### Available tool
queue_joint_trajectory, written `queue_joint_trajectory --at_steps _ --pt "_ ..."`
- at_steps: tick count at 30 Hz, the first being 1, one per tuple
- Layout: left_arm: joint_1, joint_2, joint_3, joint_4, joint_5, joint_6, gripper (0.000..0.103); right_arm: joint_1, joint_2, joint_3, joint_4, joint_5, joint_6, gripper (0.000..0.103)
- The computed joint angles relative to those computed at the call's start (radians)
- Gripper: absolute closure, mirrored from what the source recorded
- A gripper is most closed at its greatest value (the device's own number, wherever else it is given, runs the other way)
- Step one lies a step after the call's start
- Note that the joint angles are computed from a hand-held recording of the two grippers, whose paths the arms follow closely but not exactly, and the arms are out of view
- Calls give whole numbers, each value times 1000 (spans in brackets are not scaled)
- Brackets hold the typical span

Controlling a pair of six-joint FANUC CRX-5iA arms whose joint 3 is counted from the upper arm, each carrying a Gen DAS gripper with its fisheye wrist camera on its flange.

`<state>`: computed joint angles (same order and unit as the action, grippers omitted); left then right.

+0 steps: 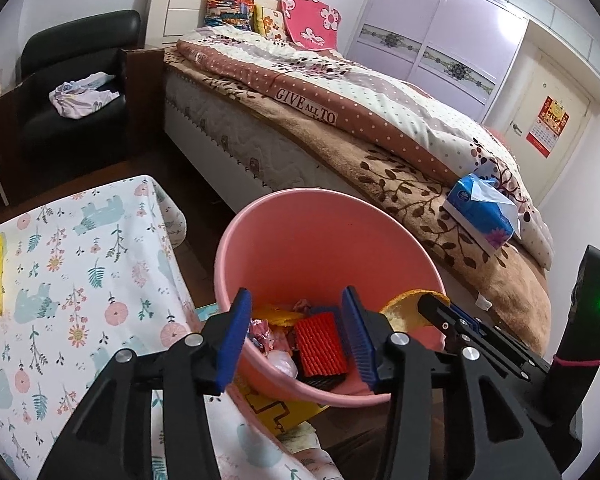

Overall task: Collect trash
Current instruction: 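Open both tools to drop the wrapper and peel into the bucket, then move both open tools back over the table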

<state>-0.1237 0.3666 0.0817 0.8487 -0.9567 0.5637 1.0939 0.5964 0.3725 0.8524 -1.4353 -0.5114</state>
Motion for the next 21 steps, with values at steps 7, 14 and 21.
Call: queue_joint_trajectory --at_steps 7,14,21 --pt "23 -17 -18 13 -2 -10 54 6 1 4 27 10 -11 67" --pt "51 -44 -46 41 6 -29 54 16 34 70 53 -25 37 67" --pt "90 -89 -89 34 59 -57 54 23 86 162 68 -30 93 67"
